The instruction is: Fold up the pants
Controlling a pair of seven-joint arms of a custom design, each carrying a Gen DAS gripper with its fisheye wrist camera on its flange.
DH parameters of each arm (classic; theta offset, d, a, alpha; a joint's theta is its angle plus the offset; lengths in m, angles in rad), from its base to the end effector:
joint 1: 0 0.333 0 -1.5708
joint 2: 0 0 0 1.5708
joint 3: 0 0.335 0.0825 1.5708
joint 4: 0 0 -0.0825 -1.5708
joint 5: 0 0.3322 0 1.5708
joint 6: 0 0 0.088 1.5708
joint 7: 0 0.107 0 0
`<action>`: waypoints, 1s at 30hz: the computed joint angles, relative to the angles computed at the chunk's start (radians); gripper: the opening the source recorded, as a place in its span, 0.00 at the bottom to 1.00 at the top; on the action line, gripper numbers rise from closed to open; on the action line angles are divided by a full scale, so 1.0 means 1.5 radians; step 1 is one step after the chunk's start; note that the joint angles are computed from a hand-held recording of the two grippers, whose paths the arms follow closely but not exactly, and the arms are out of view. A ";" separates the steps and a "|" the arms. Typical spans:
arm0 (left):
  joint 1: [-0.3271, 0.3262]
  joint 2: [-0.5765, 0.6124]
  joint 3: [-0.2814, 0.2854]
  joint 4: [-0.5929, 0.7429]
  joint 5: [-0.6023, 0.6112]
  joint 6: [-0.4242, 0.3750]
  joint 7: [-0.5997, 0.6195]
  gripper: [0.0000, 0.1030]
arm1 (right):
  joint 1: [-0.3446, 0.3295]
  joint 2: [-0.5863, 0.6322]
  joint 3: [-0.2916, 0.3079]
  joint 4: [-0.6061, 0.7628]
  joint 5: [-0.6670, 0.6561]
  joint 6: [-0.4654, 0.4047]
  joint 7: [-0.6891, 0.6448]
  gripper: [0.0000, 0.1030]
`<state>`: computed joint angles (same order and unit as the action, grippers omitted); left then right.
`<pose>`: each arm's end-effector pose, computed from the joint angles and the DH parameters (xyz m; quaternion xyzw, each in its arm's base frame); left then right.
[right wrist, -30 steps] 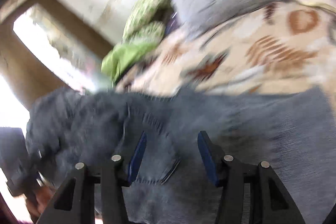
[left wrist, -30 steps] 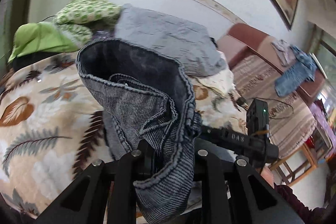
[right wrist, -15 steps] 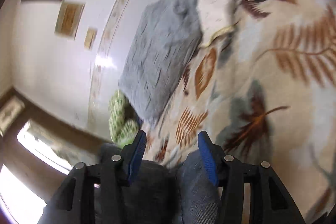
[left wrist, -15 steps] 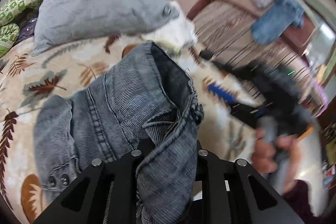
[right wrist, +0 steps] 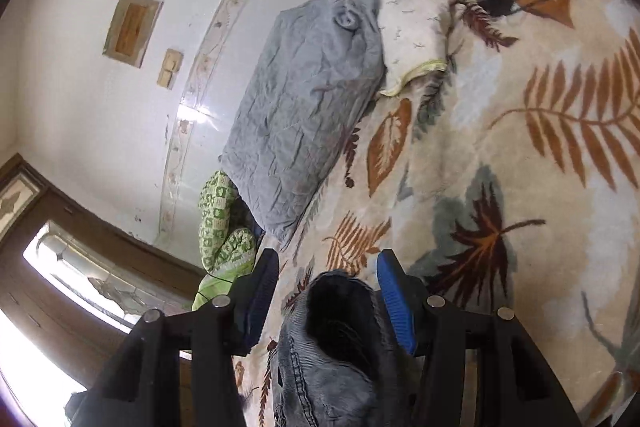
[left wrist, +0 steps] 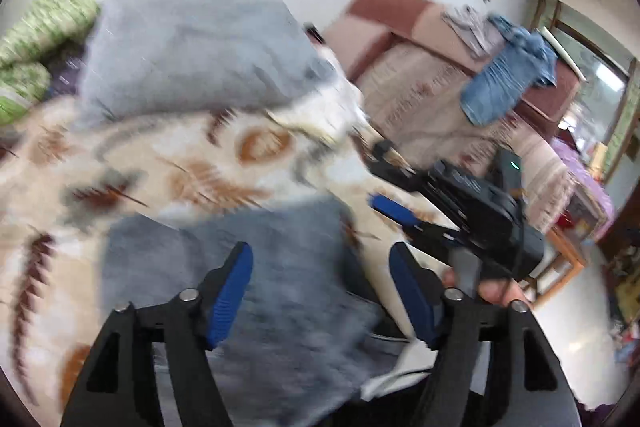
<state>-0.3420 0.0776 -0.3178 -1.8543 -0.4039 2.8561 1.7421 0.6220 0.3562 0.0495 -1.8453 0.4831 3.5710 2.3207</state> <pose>0.4790 -0.3350 0.6238 -0.4582 0.7600 -0.4501 0.0989 0.5286 0.3391 0.5415 -0.3352 0.7130 0.0201 0.6156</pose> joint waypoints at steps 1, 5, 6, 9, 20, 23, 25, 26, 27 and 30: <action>-0.001 -0.006 0.018 -0.011 0.058 0.013 -0.045 0.71 | 0.037 0.004 -0.034 0.018 0.024 -0.014 -0.035 0.53; 0.013 0.015 0.070 0.011 0.244 -0.047 -0.245 0.71 | 0.061 0.026 -0.050 0.075 0.001 -0.065 -0.081 0.53; 0.015 0.021 0.080 0.013 0.286 -0.063 -0.290 0.71 | 0.091 0.033 -0.081 0.095 0.000 -0.089 -0.097 0.53; 0.030 0.038 0.083 0.015 0.330 -0.107 -0.345 0.71 | 0.080 0.056 -0.064 0.146 -0.063 -0.134 -0.108 0.53; 0.020 0.134 0.075 0.100 0.373 -0.202 -0.352 0.75 | 0.096 0.127 -0.130 0.249 -0.154 -0.370 0.046 0.56; 0.019 0.150 0.075 0.110 0.375 -0.202 -0.348 0.84 | 0.052 0.125 -0.076 0.231 -0.157 -0.339 0.038 0.56; 0.026 0.164 0.068 0.129 0.354 -0.222 -0.330 0.87 | 0.036 0.129 -0.060 0.230 -0.173 -0.337 0.040 0.56; 0.027 0.172 0.065 0.142 0.349 -0.234 -0.318 0.90 | 0.027 0.134 -0.051 0.233 -0.180 -0.336 0.041 0.56; 0.026 0.179 0.065 0.154 0.347 -0.246 -0.308 0.91 | 0.019 0.140 -0.041 0.244 -0.188 -0.341 0.043 0.56; 0.026 0.190 0.065 0.186 0.333 -0.292 -0.295 0.92 | -0.019 0.144 0.006 0.244 -0.193 -0.327 0.049 0.56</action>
<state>-0.3026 0.3632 -0.2201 -1.5750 0.0953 2.4174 1.2993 0.5934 0.5718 0.0585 -1.4792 0.1943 3.0807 2.3939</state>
